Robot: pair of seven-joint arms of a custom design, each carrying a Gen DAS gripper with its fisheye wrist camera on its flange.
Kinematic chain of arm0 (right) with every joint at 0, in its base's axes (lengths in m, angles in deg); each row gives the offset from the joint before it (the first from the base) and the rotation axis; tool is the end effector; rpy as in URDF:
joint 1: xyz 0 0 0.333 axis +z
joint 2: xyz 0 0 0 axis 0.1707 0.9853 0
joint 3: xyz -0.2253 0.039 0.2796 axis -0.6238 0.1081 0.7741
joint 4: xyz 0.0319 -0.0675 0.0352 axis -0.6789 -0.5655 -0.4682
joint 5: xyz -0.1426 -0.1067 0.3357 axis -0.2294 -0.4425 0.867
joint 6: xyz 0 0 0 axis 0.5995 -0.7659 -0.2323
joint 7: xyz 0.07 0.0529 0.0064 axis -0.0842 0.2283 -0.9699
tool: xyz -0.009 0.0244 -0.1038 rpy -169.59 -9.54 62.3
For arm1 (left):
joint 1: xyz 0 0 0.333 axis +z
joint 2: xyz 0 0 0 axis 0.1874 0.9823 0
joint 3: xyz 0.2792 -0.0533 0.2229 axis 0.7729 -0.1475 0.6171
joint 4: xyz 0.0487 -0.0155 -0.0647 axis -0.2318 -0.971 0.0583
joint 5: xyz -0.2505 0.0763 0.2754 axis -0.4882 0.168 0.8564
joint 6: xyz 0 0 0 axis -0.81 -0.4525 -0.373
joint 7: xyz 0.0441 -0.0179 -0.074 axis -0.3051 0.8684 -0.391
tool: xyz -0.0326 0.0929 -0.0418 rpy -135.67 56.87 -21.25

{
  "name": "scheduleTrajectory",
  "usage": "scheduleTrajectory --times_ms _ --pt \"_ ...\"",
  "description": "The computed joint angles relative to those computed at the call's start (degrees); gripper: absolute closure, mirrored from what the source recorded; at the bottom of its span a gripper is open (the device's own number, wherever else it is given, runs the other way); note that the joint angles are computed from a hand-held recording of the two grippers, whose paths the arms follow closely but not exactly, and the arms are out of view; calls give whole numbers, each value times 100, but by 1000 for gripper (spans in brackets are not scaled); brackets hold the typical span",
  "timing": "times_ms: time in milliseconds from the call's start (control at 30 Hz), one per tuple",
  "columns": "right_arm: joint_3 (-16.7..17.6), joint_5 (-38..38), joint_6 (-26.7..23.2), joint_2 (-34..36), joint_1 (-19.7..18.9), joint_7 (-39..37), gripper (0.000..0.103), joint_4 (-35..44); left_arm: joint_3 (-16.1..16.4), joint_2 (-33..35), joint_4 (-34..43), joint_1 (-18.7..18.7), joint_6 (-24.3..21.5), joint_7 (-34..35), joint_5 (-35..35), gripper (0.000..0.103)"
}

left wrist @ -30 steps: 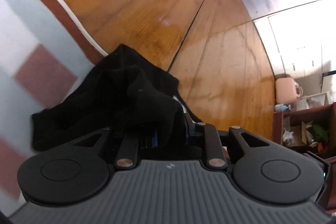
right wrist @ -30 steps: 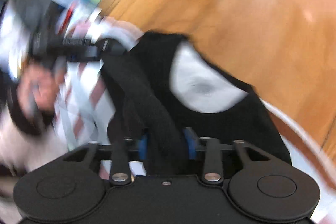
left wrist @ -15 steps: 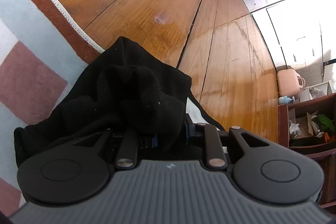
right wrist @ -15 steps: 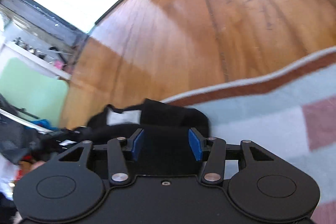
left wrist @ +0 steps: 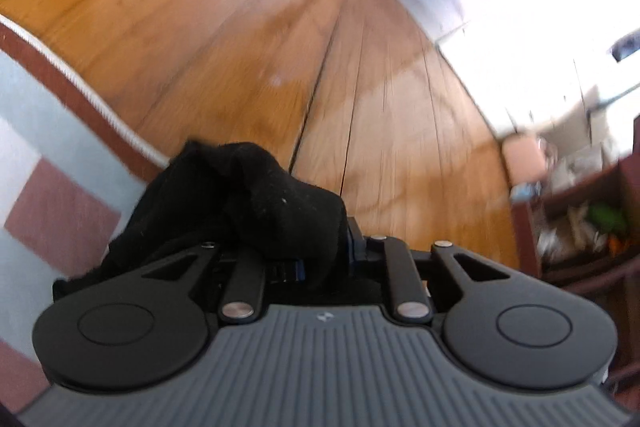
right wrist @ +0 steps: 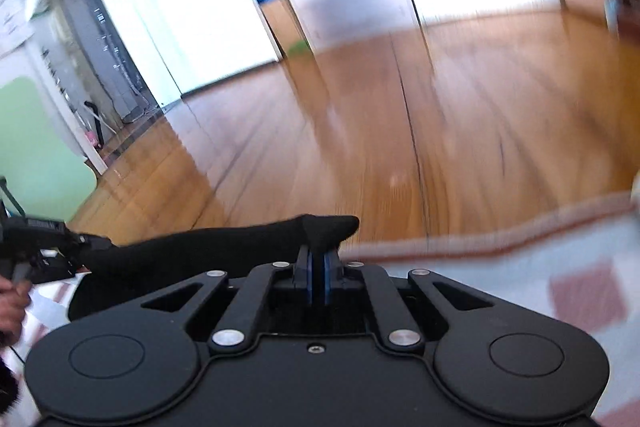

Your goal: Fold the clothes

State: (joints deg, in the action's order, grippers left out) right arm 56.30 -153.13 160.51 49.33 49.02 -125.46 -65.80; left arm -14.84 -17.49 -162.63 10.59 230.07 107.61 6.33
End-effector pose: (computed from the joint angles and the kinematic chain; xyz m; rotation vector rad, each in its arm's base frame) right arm 0.4376 0.4636 0.5257 -1.1889 1.8621 -0.6473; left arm 0.7460 -0.1858 0.4699 1.8554 -1.8304 1.2480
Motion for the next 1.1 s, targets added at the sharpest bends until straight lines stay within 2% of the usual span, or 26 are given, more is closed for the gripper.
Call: scheduleTrajectory --times_ms 33,67,100,133,167,200,267,367,467,500,567,600,667,733,767,800,833,900,933,967,1000,1033,1100 --pt "-20 68 47 30 -51 -177 96 73 99 114 131 -112 84 -265 87 81" --pt "-46 340 189 98 -159 -429 96 145 241 280 325 -252 81 -648 283 72" --pt "-61 726 284 209 -265 -777 96 231 455 440 537 -411 -51 -1151 616 55" --pt "-74 1148 304 340 -353 -1154 96 337 537 599 710 -473 -153 -1559 892 56" --pt "-87 1584 188 494 -404 -1493 96 453 419 655 713 -364 -107 -1565 765 56" --pt "-119 1886 204 560 -437 -1640 96 464 133 616 537 -118 86 -1349 419 55" --pt "-182 2408 201 683 -483 -1883 96 497 -156 426 200 204 524 -1007 -86 52" --pt "-368 2242 -27 687 -251 -1625 94 570 -627 91 -278 722 1315 242 -1088 32" --pt "-401 1970 -459 625 -61 -1609 94 626 -393 -105 -370 755 867 477 -903 33" --pt "-406 1767 -466 584 -6 -1559 99 585 -213 -179 -403 651 726 442 -646 33" --pt "-364 1579 -412 485 23 -1456 99 458 -94 -350 -618 521 801 842 -402 32" --pt "-340 1584 -377 450 8 -1384 98 407 -39 -325 -538 433 646 955 -190 32" --pt "-336 1706 -1 349 -123 -957 90 188 41 -208 -308 272 372 1169 168 32" --pt "-358 1805 453 362 -249 -449 63 20 468 83 211 -175 -68 573 1074 32" --pt "-386 1776 690 368 -293 -208 56 -78 635 257 527 -363 -335 301 1508 46" --pt "-386 1820 782 438 -321 -146 43 -63 777 456 895 -534 -643 52 1924 90" --pt "-377 1882 750 510 -327 -233 40 12 786 630 1169 -625 -805 -173 2366 100" --pt "-339 2106 587 676 -351 -739 39 246 1107 638 1179 -933 -432 -253 2931 100" --pt "-327 2216 474 761 -355 -1081 45 386 1234 628 1124 -1061 -168 -325 3254 100" --pt "-337 2245 380 827 -340 -1404 57 499 1375 626 1077 -1192 86 -419 3587 100" --pt "-346 2278 295 887 -326 -1727 95 605 1315 581 971 -1142 193 -439 3644 100" --pt "-366 2288 216 918 -302 -1994 97 688 1284 533 871 -1110 248 -530 3675 100" --pt "-528 1924 -57 885 -77 -1822 98 774 1255 430 675 -1080 373 -657 3764 100"
